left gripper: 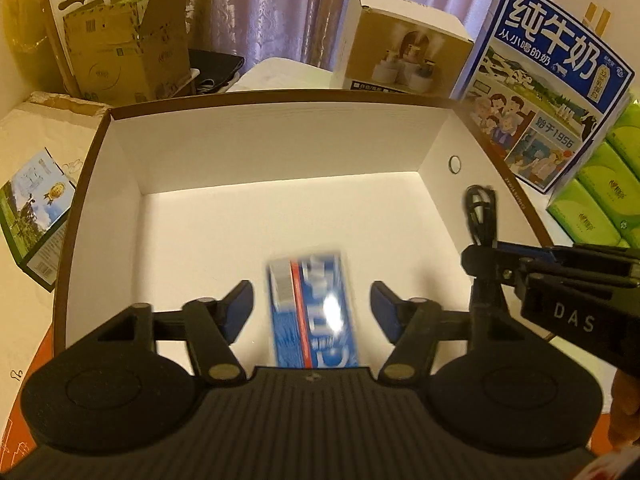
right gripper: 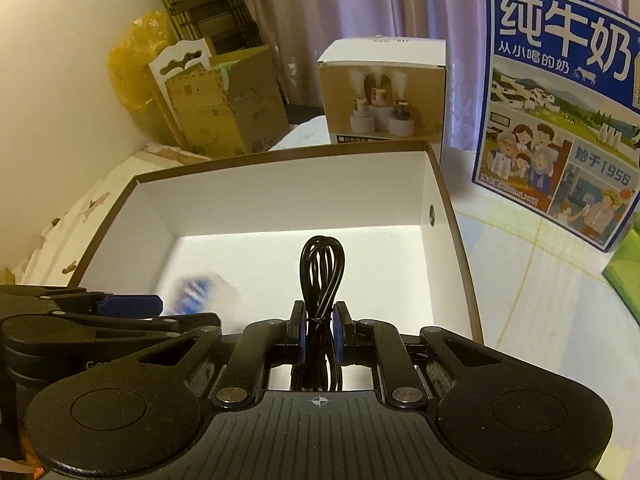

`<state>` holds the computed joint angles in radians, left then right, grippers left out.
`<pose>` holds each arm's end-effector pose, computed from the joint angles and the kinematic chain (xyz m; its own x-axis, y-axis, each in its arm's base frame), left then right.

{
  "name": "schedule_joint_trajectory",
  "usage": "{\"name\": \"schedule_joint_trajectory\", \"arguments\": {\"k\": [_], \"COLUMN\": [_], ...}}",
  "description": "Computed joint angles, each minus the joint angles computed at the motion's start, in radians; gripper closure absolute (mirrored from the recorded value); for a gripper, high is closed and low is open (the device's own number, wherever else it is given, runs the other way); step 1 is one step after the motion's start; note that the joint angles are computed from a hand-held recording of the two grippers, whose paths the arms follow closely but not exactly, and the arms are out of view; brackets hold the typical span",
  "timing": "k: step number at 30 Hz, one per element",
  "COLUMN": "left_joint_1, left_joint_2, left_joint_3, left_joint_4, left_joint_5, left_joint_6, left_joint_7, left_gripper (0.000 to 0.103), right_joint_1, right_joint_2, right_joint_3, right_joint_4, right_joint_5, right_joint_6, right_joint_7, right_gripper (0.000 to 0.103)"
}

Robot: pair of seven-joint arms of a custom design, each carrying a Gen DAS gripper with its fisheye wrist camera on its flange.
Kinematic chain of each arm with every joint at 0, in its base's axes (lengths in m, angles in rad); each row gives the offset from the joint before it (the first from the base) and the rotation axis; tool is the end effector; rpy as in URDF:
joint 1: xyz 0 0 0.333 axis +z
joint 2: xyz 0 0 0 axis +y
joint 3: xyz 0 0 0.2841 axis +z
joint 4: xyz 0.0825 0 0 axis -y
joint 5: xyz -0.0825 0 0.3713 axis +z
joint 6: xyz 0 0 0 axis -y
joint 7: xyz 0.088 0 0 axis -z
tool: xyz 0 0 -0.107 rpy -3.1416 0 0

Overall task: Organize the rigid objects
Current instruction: 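Carry the floss box and cable with both tools into the brown box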

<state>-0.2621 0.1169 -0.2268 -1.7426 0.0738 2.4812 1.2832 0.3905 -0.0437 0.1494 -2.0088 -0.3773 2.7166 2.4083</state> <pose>0.5571 -0.2893 0.5450 -0.2687 -0.9553 0.1229 -0.8054 0.1528 -0.5727 0.4909 0.3111 0.5331 0.0799 -0.9700 -0.2298 -0.7332 0.0990 -0.6728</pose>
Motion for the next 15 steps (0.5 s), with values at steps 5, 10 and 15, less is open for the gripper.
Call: {"name": "schedule_joint_trajectory", "arguments": {"k": [5, 10, 15], "left_joint_1": [0.005, 0.015, 0.026], "left_joint_2": [-0.016, -0.047, -0.095], "left_joint_3": [0.005, 0.011, 0.011], "left_joint_4": [-0.013, -0.036, -0.081], "left_joint_5": [0.015, 0.03, 0.035], "left_joint_6": [0.009, 0.008, 0.012], "left_joint_7": [0.005, 0.005, 0.017], "left_gripper": [0.038, 0.037, 0.037], "right_joint_1": [-0.001, 0.003, -0.003], "right_joint_2": [-0.003, 0.003, -0.021], "right_joint_3": [-0.002, 0.001, 0.007], "right_joint_4": [-0.004, 0.009, -0.01], "right_joint_5": [0.012, 0.016, -0.068], "right_joint_6": [-0.005, -0.025, -0.014], "right_joint_7": [0.011, -0.004, 0.095], "right_gripper": [0.093, 0.087, 0.05]}}
